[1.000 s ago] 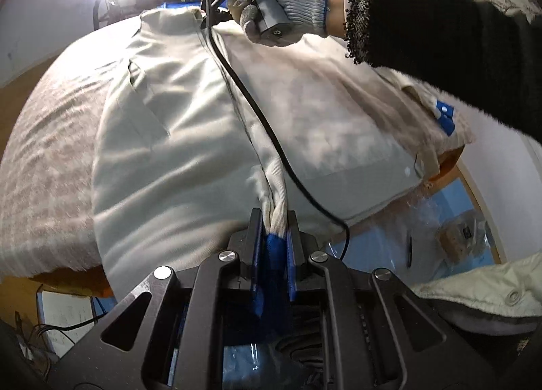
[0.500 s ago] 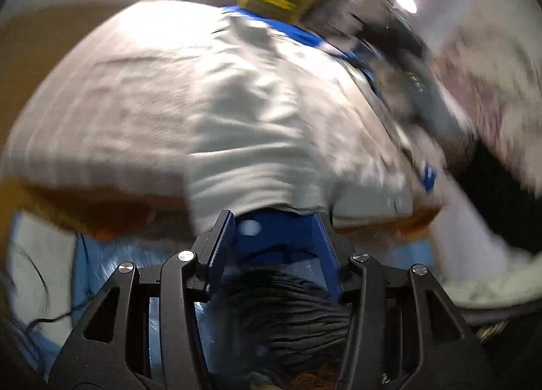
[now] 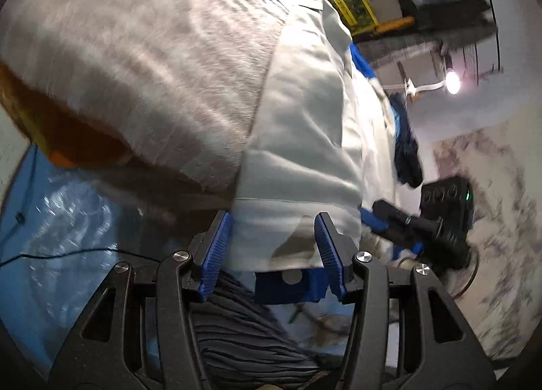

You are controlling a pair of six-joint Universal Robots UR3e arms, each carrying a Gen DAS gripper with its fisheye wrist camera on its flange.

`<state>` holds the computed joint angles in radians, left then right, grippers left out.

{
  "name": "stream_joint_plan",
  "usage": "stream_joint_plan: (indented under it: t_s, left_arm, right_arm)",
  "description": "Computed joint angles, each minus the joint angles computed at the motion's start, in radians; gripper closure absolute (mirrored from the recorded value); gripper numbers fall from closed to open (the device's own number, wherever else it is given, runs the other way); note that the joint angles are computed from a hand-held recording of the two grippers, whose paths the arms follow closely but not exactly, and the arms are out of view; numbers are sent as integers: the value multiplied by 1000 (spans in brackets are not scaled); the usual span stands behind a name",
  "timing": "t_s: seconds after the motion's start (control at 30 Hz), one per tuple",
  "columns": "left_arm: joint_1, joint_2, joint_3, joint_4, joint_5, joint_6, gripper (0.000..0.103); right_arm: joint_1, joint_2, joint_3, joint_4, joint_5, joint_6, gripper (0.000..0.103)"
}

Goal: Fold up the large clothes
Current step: 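Smooth the folded side along the jacket with both grippers pinching the edge, then open both grippers and lift them off the folded side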

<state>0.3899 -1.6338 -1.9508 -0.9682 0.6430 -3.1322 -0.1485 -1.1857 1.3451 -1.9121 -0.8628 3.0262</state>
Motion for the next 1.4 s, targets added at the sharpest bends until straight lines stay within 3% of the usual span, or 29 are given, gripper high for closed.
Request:
stream_joint_plan:
  t_s: [0.1,0.13,0.2,0.27,0.4,0.47,0.53,0.63,0.73,0.83,0.87,1.17,1.3,1.4]
  left_arm:
    - [26,-28,-45,24,-79,-27,55]
    - [21,-30,-42,20,-86,-21,70]
    - [-7,-18,-25,50,-46,-25,89]
    - [-13,50,-32,82,-18,-43,94]
    - [-1,196,-85,141,17,-44,97]
    - [-50,162,-56,118,103,-42,97]
    - [-118,104,-29,134,221,-63,98]
    - [-182,85,-11,172,328,-64,98]
    - [-219,126,10,159,396,-54,97]
    - [-229,196,-9,170,426,-80,97]
    - [-233,209,-4,173,429,-85,97]
    - [-362,327,0,247,509,-44,96]
    - [-438,294,61,269,511,-91,73]
    - [-506,240,134,276,518,-131,72]
  right_arm:
    - [39,0,-12,-32,-53,2,50]
    - [42,6,-23,-24,-48,-3,66]
    - [53,16,-45,-5,-52,1,85]
    - [58,29,-73,18,-46,-2,95]
    - [10,-36,-2,-30,62,0,98]
    - [17,-33,2,-27,22,-18,99]
    - [51,-1,-18,-10,-82,-8,99]
    - [87,-30,41,-102,-132,23,99]
    - [124,-67,52,-121,-199,10,91]
    - [100,-150,132,-143,-154,4,63]
    - [72,-198,179,-163,-132,-5,61]
    - [-162,-626,519,-222,-90,-106,51]
    - [-434,-895,640,-58,-12,-243,44]
    - [-645,-1017,653,122,32,-386,44]
